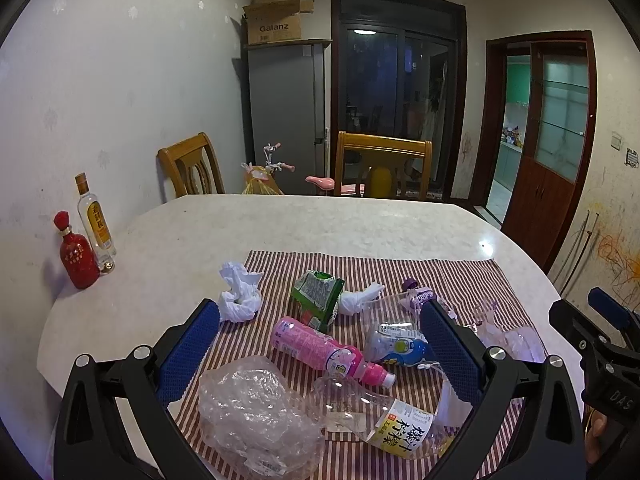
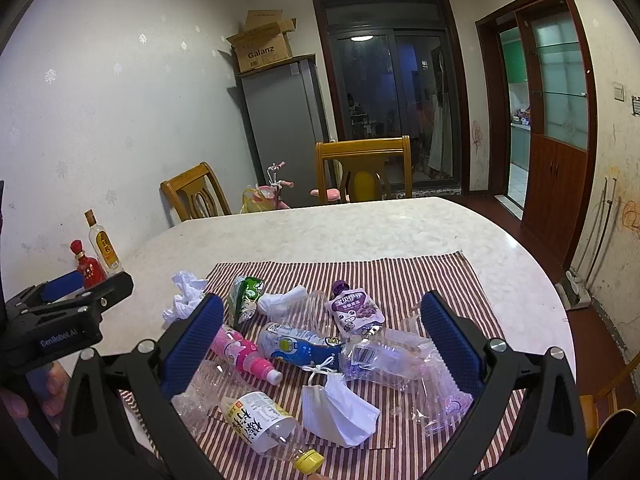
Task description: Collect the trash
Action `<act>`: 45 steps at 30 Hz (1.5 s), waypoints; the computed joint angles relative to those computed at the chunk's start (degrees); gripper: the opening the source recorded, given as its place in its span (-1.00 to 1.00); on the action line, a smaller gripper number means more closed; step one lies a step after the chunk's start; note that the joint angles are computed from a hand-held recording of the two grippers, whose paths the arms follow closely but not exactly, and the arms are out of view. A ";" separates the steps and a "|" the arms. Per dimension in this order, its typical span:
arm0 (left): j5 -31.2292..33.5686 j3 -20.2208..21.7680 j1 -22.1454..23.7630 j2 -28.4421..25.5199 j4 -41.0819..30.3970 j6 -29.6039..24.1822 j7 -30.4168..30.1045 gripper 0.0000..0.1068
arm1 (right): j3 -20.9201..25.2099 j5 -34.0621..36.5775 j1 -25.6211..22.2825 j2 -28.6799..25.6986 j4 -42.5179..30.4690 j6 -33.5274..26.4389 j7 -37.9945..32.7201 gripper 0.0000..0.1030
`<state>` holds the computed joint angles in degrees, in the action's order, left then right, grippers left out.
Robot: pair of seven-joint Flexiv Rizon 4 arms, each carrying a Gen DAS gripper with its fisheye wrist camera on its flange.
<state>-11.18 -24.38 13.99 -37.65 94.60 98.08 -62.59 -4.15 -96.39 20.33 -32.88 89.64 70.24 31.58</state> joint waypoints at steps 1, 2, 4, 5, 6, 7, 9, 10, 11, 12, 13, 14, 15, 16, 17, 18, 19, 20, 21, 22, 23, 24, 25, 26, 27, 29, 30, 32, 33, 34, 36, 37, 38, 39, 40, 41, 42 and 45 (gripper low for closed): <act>0.02 0.01 0.00 0.01 -0.02 -0.05 0.01 0.82 | 0.00 -0.06 0.00 0.00 0.05 -0.03 0.07 0.91; 0.02 0.03 0.00 0.03 -0.07 -0.13 0.03 0.82 | 0.01 -0.05 -0.02 -0.01 0.03 0.02 0.05 0.91; -0.03 -0.03 0.04 0.06 -0.06 -0.16 0.06 0.82 | 0.02 -0.12 -0.07 0.05 0.08 0.04 0.15 0.91; -0.04 -0.03 0.04 0.06 -0.06 -0.15 0.06 0.82 | 0.04 -0.05 -0.07 0.06 0.07 0.01 0.06 0.91; -0.02 -0.07 0.08 0.06 -0.02 -0.13 0.09 0.82 | 0.05 0.05 -0.07 0.06 0.06 -0.02 -0.06 0.91; 0.01 -0.16 0.14 0.05 -0.04 -0.15 0.15 0.82 | 0.06 0.18 -0.06 0.06 0.05 -0.03 -0.21 0.91; 0.02 -0.16 0.15 -0.01 -0.08 -0.08 0.17 0.82 | 0.03 -0.06 -0.06 0.08 0.09 0.00 0.08 0.91; 0.02 -0.16 0.15 -0.01 -0.08 -0.08 0.17 0.82 | 0.02 -0.17 -0.09 0.08 0.05 0.05 0.22 0.91; 0.02 -0.24 0.21 -0.02 -0.05 -0.07 0.16 0.82 | 0.04 -0.22 -0.09 0.03 0.04 0.07 0.24 0.91; 0.00 -0.15 0.14 -0.01 -0.08 -0.08 0.13 0.82 | 0.05 -0.17 -0.09 0.03 0.00 0.04 0.16 0.91; 0.00 -0.10 0.10 0.01 -0.03 -0.01 0.10 0.82 | 0.07 -0.11 -0.09 0.04 0.03 0.02 0.08 0.91; 0.02 -0.17 0.17 0.01 -0.01 0.00 0.10 0.82 | 0.09 -0.02 -0.10 0.04 -0.02 0.07 -0.06 0.91; 0.06 -0.32 0.33 0.08 0.16 0.02 0.11 0.82 | 0.07 -0.05 -0.10 0.07 0.01 0.07 0.00 0.91; 0.12 -0.41 0.42 0.08 0.24 0.11 0.13 0.82 | 0.08 0.03 -0.12 0.11 0.01 0.10 -0.10 0.91; 0.16 -0.44 0.44 0.08 0.23 0.15 0.12 0.82 | 0.07 0.06 -0.12 0.11 0.00 0.10 -0.11 0.91; 0.20 -0.44 0.44 0.04 0.20 0.22 0.10 0.82 | 0.04 -0.12 -0.06 0.08 0.01 0.06 0.06 0.91; 0.21 -0.41 0.44 0.06 0.19 0.13 0.07 0.82 | 0.05 -0.05 -0.05 0.07 0.03 -0.02 -0.01 0.91; 0.21 -0.40 0.44 0.06 0.18 0.10 0.05 0.82 | 0.06 -0.02 -0.05 0.08 0.02 0.00 -0.03 0.91; 0.22 -0.40 0.44 0.06 0.17 0.10 0.04 0.82 | 0.06 0.00 -0.07 0.08 0.00 0.04 -0.04 0.91; 0.23 -0.40 0.44 0.06 0.17 0.10 0.03 0.82 | 0.07 0.07 -0.06 0.08 -0.02 0.04 -0.10 0.91; 0.20 -0.27 0.33 0.09 0.19 0.10 -0.04 0.82 | 0.05 0.12 -0.01 0.08 -0.02 -0.06 -0.18 0.91; 0.20 -0.18 0.27 0.09 0.14 0.05 -0.05 0.82 | 0.03 0.08 0.01 0.07 -0.01 -0.08 -0.13 0.91; 0.20 -0.22 0.30 0.10 0.17 0.06 -0.05 0.82 | 0.03 0.04 -0.02 0.06 0.01 0.02 -0.06 0.91; 0.20 -0.22 0.30 0.10 0.17 0.06 -0.06 0.82 | 0.06 0.19 -0.06 0.06 -0.03 0.11 -0.19 0.91; 0.24 -0.35 0.40 0.08 0.18 0.05 0.00 0.82 | 0.05 0.24 -0.01 0.07 -0.02 0.03 -0.22 0.91; 0.24 -0.24 0.32 0.09 0.21 0.12 -0.06 0.82 | 0.02 0.20 0.03 0.13 0.05 0.02 -0.21 0.91; 0.25 -0.34 0.39 0.06 0.21 0.16 -0.06 0.82 | 0.01 0.09 0.02 0.12 0.05 0.06 -0.11 0.91; 0.29 -0.36 0.40 0.06 0.22 0.14 -0.07 0.82 | 0.02 0.17 0.06 0.14 0.05 -0.08 -0.21 0.91; 0.30 -0.36 0.41 0.06 0.22 0.14 -0.08 0.82 | 0.02 0.20 0.05 0.14 0.05 -0.07 -0.25 0.91; 0.30 -0.31 0.35 0.07 0.25 0.19 -0.12 0.82 | 0.02 0.13 0.05 0.13 0.06 -0.04 -0.12 0.91; 0.33 -0.22 0.28 0.06 0.25 0.25 -0.16 0.82 | 0.06 0.41 0.06 0.12 0.05 -0.05 -0.39 0.91; 0.35 -0.22 0.29 0.06 0.24 0.25 -0.18 0.82 | 0.06 0.54 0.09 0.14 0.07 -0.09 -0.54 0.91; 0.34 -0.21 0.28 0.07 0.23 0.20 -0.21 0.82 | 0.01 0.40 0.12 0.17 0.09 -0.07 -0.41 0.91; 0.38 -0.29 0.34 0.06 0.25 0.19 -0.18 0.82 | 0.00 0.34 0.10 0.16 0.09 -0.02 -0.36 0.91; 0.39 -0.22 0.29 0.08 0.26 0.19 -0.19 0.82 | -0.03 0.20 0.11 0.13 0.09 -0.04 -0.19 0.91; 0.45 -0.37 0.44 0.10 0.39 0.26 -0.15 0.82 | -0.02 0.19 0.10 0.12 0.09 -0.05 -0.20 0.91; 0.49 -0.43 0.51 0.13 0.43 0.26 -0.13 0.82 | -0.03 -0.06 0.02 0.12 0.01 0.19 -0.06 0.91; 0.43 -0.23 0.34 0.14 0.38 0.20 -0.25 0.82 | 0.06 -0.77 -0.33 0.01 -0.05 0.80 0.55 0.91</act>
